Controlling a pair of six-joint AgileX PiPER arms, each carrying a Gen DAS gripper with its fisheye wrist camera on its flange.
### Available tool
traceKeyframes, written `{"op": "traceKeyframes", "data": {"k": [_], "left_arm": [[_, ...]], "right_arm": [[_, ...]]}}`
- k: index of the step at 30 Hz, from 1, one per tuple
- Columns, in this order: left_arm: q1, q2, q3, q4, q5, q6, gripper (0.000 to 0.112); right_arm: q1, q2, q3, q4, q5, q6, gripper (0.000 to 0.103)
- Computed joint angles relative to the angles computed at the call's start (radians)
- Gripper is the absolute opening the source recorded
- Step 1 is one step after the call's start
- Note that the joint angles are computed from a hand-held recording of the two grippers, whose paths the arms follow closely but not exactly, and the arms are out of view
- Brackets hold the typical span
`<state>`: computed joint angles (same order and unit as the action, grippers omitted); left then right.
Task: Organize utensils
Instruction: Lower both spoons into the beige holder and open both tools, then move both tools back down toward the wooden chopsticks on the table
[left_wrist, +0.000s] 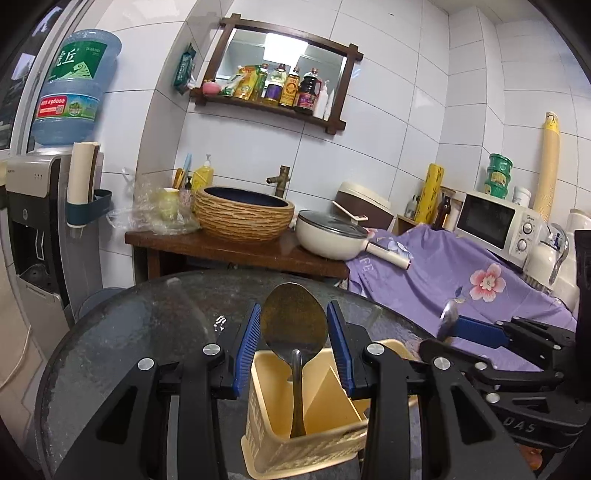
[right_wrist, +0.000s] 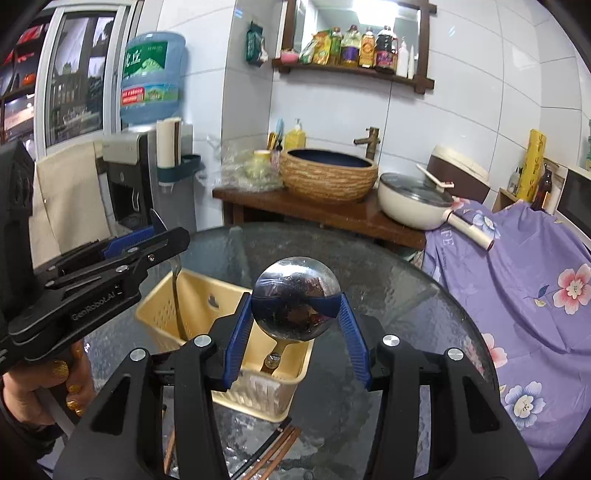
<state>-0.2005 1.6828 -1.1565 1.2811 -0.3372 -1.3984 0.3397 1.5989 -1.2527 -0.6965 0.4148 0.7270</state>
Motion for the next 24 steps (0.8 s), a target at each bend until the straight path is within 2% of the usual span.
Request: {"op": "traceKeyframes", "data": {"k": [10, 11, 13, 17, 19, 20, 22, 24], "left_arm": [[-0.006, 0.016, 0.002, 0.145, 0.021, -0.11, 0.036], [-0.006, 0.012, 0.007, 0.13, 0.022, -0.096, 0.037], [-0.008, 0.004, 0.013, 0.11, 0.024, -0.077, 0.046], [-0.001, -0.025, 0.03, 0.09, 0.022, -0.061, 0.055], [0.008, -0.051, 0.048, 0.1, 0.026, -0.079, 0.067], [0.015, -0.074, 0.066, 0.12, 0.036, -0.109, 0.072], [0.02, -0.116, 0.099, 0.181, 0.064, -0.183, 0.088], [0.016, -0.152, 0.132, 0.285, 0.108, -0.286, 0.091]], "right_arm": [[-0.002, 0.013, 0.035, -0.073, -0.031, 0.07, 0.049], [0.003, 0.011, 0.041, -0.119, -0.034, 0.108, 0.056], [0.011, -0.005, 0.071, -0.236, -0.052, 0.214, 0.066], [0.016, -0.036, 0.096, -0.287, -0.045, 0.276, 0.067], [0.016, -0.072, 0.132, -0.311, -0.056, 0.316, 0.067], [0.016, -0.091, 0.151, -0.324, -0.062, 0.339, 0.068], [0.03, -0.142, 0.21, -0.398, -0.061, 0.445, 0.071], [0.067, -0.194, 0.276, -0.479, -0.019, 0.553, 0.072]]}}
